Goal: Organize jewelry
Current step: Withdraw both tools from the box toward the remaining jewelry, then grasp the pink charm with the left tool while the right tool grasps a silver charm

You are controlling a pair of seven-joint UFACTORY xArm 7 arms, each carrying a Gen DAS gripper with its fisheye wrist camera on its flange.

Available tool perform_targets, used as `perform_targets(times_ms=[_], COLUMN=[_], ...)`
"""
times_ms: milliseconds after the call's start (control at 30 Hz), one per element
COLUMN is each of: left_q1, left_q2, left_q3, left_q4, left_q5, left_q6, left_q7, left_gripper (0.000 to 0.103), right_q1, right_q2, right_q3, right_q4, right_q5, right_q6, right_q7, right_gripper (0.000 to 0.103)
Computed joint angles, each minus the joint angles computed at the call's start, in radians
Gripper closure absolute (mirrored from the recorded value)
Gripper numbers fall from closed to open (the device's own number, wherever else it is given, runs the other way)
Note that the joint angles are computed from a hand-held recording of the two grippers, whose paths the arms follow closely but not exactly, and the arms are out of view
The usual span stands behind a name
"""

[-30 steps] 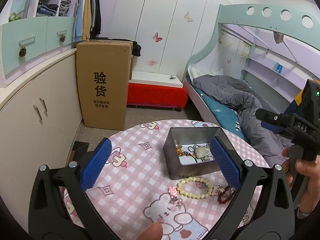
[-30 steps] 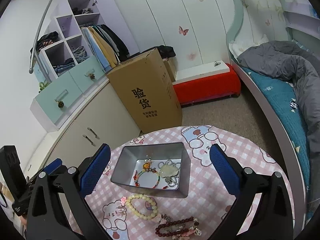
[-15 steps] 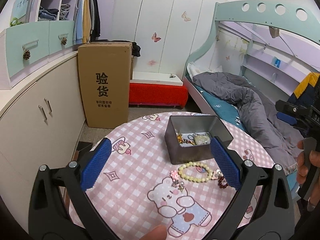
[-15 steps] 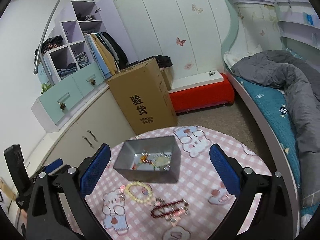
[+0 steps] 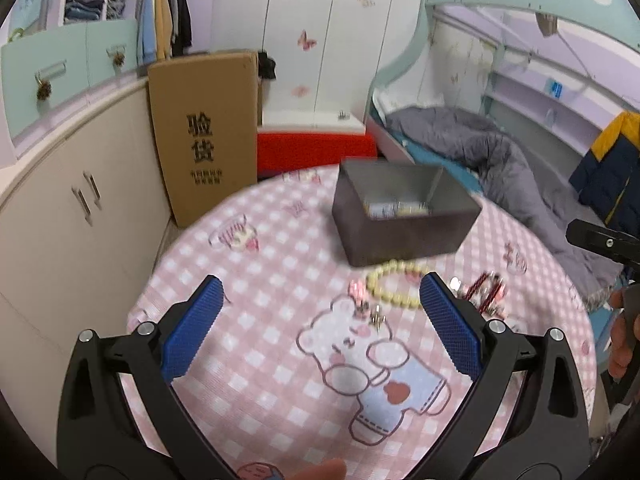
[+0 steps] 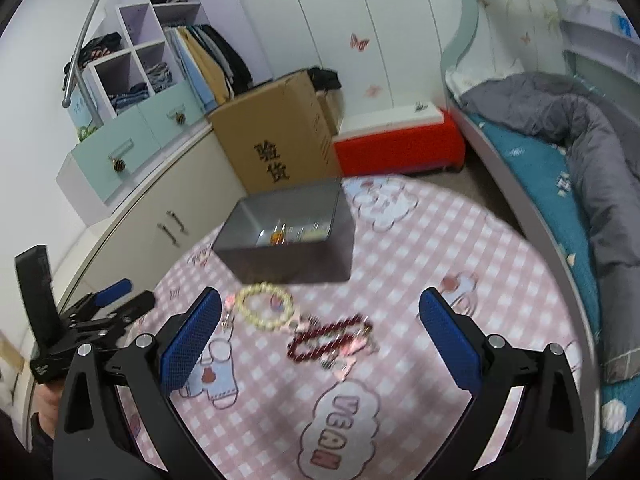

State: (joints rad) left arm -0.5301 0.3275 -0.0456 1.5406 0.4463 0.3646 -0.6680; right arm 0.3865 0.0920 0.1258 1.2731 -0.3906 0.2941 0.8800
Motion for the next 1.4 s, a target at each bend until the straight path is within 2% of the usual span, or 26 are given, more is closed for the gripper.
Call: perform_targets(times_ms=[167,433,800,900,933,967,1100,1233,1300,1367,1400], left_q1=[0.008,-0.013,-0.018,-0.006,0.002,0.008,0.057,0.064,0.065,0.065,0.066], left_q2=[0.060,0.168,0.290,0.303,0.302,0.302,0.258,0.187,0.155,0.124,0.109], left_q3=[-0.027,-0.019,-0.020,-0.032,-0.040,-0.046,-0.085,-0.072,-0.063,-0.053,-0.050], left_q4=[0.049,0.183,0.353,0.375,0.375,0.376,0.296,0.177,0.129,0.084,0.061], left_q5=[-0.059,-0.110,-0.194,-0.215,-0.228,-0.242,-0.337,-0.367,-0.365,-0.357,-0.353], left_q6=[0.042,0.129,0.247,0.252,0.250,0.250,0.197,0.127,0.101,0.077,0.064], left_q7=[0.072,0.151,0.274,0.327,0.352,0.371,0.432,0.408,0.383,0.352,0.337], left_gripper=[0.007,0.008,0.052,0.073,0.085,0.091,0.091,0.091,0.091,0.091,0.091], right_q1=[0.006,0.017,0.036,0.042,0.048,0.054,0.074,0.100,0.124,0.148,0.154], right_q2=[0.029,0.057,0.080,0.107,0.116,0.129,0.186,0.284,0.356,0.420,0.442], right_q3=[0.020,0.034,0.041,0.056,0.057,0.059,0.067,0.067,0.060,0.044,0.040], right_q4=[0.002,0.006,0.016,0.047,0.059,0.075,0.143,0.271,0.372,0.467,0.497], right_q5=[0.085,0.189,0.276,0.304,0.306,0.308,0.324,0.330,0.318,0.304,0.303], right_q6=[0.007,0.003,0.014,0.025,0.031,0.039,0.059,0.110,0.155,0.203,0.211], right_q7=[-0.078,-0.191,-0.269,-0.317,-0.325,-0.336,-0.385,-0.444,-0.480,-0.498,-0.508], right_gripper=[0.007,0.007,0.007,0.007,0.007,0.007,0.007,0.009,0.015,0.033,0.038])
